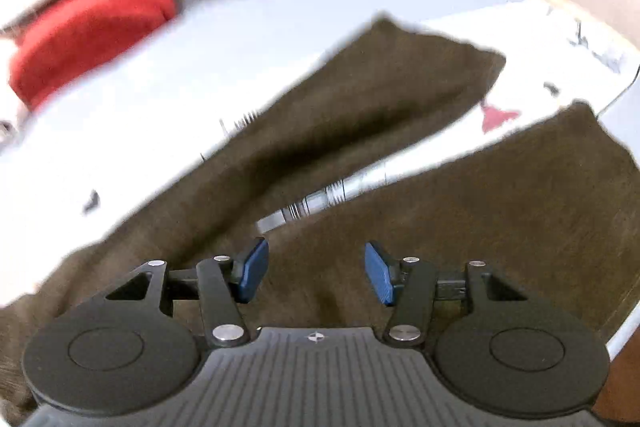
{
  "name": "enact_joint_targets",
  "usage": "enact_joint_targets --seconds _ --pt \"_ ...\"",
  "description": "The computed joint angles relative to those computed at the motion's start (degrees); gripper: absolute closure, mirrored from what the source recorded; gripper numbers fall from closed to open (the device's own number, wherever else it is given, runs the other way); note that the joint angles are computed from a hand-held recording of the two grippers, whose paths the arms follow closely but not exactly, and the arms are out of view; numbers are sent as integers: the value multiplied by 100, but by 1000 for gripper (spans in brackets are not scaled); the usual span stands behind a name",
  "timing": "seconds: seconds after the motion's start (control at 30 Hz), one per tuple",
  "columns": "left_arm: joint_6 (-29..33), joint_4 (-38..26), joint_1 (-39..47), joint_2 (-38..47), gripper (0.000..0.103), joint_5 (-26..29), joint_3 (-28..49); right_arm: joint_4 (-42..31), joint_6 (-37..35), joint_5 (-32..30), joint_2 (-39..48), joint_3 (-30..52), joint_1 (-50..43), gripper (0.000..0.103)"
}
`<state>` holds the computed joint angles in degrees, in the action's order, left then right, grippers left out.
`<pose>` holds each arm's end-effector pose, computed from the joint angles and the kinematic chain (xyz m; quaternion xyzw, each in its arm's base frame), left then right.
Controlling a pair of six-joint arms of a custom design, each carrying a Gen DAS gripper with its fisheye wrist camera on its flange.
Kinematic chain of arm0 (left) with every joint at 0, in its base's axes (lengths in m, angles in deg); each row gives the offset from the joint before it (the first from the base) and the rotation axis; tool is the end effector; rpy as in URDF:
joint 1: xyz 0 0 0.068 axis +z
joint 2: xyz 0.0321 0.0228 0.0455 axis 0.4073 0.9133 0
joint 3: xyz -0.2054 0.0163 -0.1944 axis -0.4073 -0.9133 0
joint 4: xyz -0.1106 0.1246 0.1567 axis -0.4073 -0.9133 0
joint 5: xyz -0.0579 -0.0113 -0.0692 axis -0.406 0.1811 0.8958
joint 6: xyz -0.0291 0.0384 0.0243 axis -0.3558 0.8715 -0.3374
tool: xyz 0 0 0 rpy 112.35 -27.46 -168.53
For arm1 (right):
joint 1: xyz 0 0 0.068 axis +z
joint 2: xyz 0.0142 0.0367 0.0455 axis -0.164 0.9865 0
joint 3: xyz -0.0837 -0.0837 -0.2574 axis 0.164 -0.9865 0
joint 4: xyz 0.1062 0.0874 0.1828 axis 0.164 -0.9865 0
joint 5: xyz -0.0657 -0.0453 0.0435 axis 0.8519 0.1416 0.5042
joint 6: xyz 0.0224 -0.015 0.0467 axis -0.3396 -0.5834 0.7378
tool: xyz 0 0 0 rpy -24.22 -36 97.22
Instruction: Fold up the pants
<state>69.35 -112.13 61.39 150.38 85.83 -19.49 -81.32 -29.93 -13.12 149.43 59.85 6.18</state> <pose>0.2493 0.1585 0.1549 -0.0380 0.9164 -0.2623 0.3000 0.2188 0.0496 0.1830 0.2578 0.8948 0.0273 0.3634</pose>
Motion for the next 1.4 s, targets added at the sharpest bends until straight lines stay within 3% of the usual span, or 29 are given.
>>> enact_joint_targets --seconds 0.1,0.23,0.33,0.43,0.53,0.6,0.63,0.67,0.7,0.83,0.93,1.03,1.17,1.27,1.3,1.4 --pt "-354 -315 39 465 53 -254 302 -399 -299 91 -1358 -176 -98 47" --pt "-1122 -583 -204 1197 49 -801 784 -1541 -664 130 -2586 131 -395 47" --pt "-1655 -392 -261 1363 36 -826 881 -2175 -691 -69 -2896 432 -698 47" --pt "-1924 -142 -403 1451 30 -859 971 -1889 -1056 -162 -2671 430 -926 49" --pt "-2025 230 -621 1375 33 -1260 859 -1333 -1075 -412 -2127 297 -1208 53" --pt "-2108 478 -753 1299 50 -1618 747 -874 -956 -652 -1613 252 -1312 53" --pt "-2156 567 -808 1333 78 -1757 770 -612 -922 -808 -1266 285 -1384 53" --pt "-2254 752 -846 1338 90 -1854 720 -383 -912 -923 -934 347 -1449 53" --pt "-2331 925 -845 1321 94 -1910 686 -187 -919 -1002 -612 434 -1503 53" --pt "-2598 2320 -966 901 95 -2422 200 299 -877 -1316 709 1106 -1662 53" --pt "-2454 2577 -1092 881 95 -2599 167 408 -918 -1437 1689 1846 -1712 53" --pt "-2346 2233 -1221 1125 95 -2852 405 157 -859 -1499 2776 2876 -1799 51" --pt "-2373 1671 -1226 1384 94 -2894 837 -579 -617 -1619 4233 4511 -1925 50" --pt "-2261 1453 -1207 1439 94 -2881 956 -1344 -449 -1490 5288 5956 -1948 43" --pt "-2223 1372 -1184 1448 94 -2842 996 -1650 -401 -1419 5592 6433 -1940 40" --pt "-2167 1092 -1137 1464 94 -2726 1113 -2082 -372 -1078 6267 7507 -1867 14"
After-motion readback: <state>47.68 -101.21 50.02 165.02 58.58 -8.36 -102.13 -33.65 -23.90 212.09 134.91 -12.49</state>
